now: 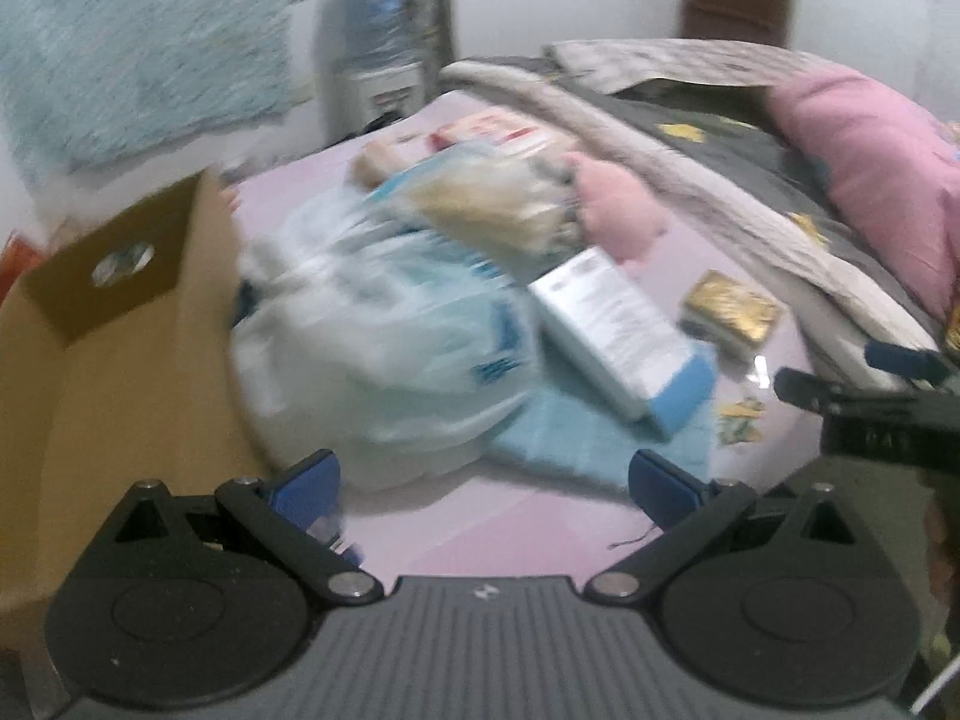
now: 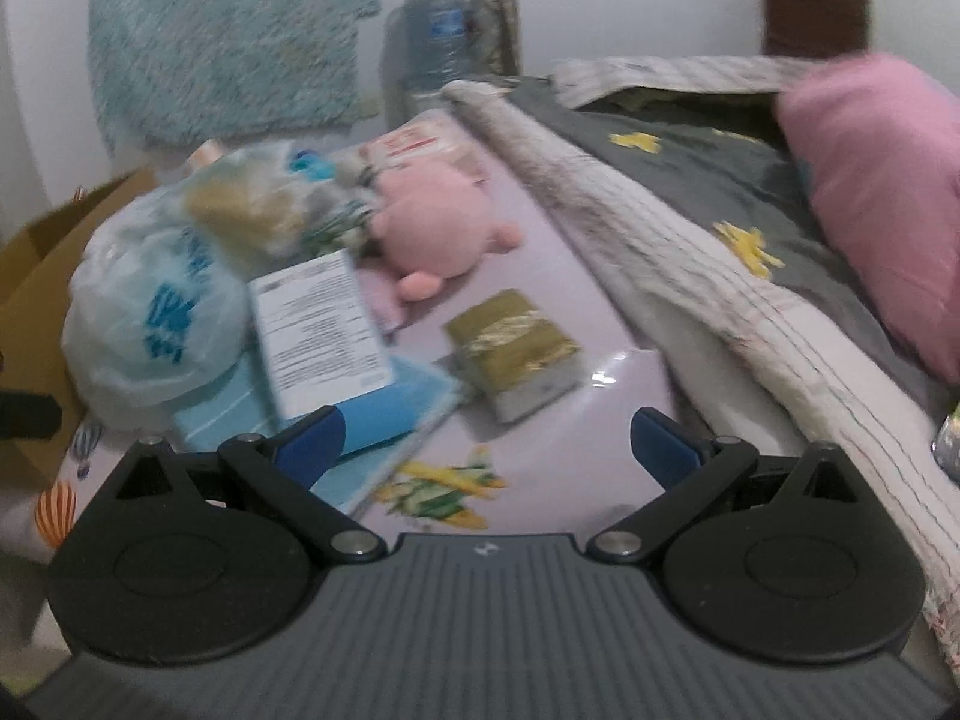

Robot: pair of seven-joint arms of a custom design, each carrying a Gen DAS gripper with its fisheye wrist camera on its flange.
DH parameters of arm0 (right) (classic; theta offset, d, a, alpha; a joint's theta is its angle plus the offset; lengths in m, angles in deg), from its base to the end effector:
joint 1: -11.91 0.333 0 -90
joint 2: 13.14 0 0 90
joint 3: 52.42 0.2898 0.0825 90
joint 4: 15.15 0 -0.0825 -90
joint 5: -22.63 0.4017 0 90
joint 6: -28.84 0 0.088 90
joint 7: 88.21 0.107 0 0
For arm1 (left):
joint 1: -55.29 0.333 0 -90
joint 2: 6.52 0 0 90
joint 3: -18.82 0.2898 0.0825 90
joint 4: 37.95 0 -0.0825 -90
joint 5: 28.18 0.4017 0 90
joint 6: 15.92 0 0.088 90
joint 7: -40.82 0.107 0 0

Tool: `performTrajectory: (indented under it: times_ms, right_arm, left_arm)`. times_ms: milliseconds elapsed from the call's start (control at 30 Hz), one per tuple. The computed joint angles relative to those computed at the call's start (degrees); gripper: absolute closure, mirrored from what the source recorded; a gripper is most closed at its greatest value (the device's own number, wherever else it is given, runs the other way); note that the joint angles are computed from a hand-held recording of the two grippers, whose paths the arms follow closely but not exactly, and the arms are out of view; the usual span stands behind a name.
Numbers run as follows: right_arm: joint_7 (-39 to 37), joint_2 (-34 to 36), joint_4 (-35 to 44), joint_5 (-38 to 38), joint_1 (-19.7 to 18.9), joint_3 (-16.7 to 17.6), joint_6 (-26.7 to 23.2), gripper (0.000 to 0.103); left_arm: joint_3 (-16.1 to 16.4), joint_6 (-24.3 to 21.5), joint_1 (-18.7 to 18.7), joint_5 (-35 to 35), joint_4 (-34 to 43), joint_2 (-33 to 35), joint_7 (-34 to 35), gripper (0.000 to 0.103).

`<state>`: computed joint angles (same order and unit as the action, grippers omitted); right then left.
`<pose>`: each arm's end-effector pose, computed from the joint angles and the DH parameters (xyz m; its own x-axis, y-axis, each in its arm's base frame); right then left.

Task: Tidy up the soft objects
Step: 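Grasp the gold tissue pack with the left tool while the right tool grasps the blue-and-white box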

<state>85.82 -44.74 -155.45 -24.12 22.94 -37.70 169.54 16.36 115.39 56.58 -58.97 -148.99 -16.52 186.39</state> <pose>0.4108 0.2075 0.5197 -0.4196 -0.8985 -0.1288 -0.5053 0.3491 -0.7892 0.5712 -0.0246 0.5916 -0.6572 -0.7511 -0.0620 -0.5488 0.5333 -0.6438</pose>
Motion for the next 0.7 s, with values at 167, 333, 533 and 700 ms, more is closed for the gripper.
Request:
performTrajectory:
  times_ms: [167, 333, 533, 700]
  right_arm:
    - [3.89, -4.34, -5.21, 0.28, -2.79, -2.4, 6.79, 0.001]
    - [6.45, -5.96, -8.03, -1.22, -7.91, -2.61, 16.03, 0.008]
    - [3.23, -2.26, -7.94, 1.47, -11.71, -4.87, 25.82, 0.038]
    - [-2.63, 2.99, -5.85, 5.94, -13.22, -6.15, 30.8, 0.06]
  left_arm:
    - [0.02, -2.92, -1.53, -4.66, 0.48, 0.27, 3.05, 0.0]
    - [-0.59, -5.04, -2.41, -8.6, 2.04, 2.18, 4.73, 0.008]
    - [-2.54, -4.5, -3.55, -10.88, 4.44, 5.46, 4.95, 0.035]
    - [-3.86, -6.58, -4.06, -12.31, 7.94, 8.99, 2.77, 0.064]
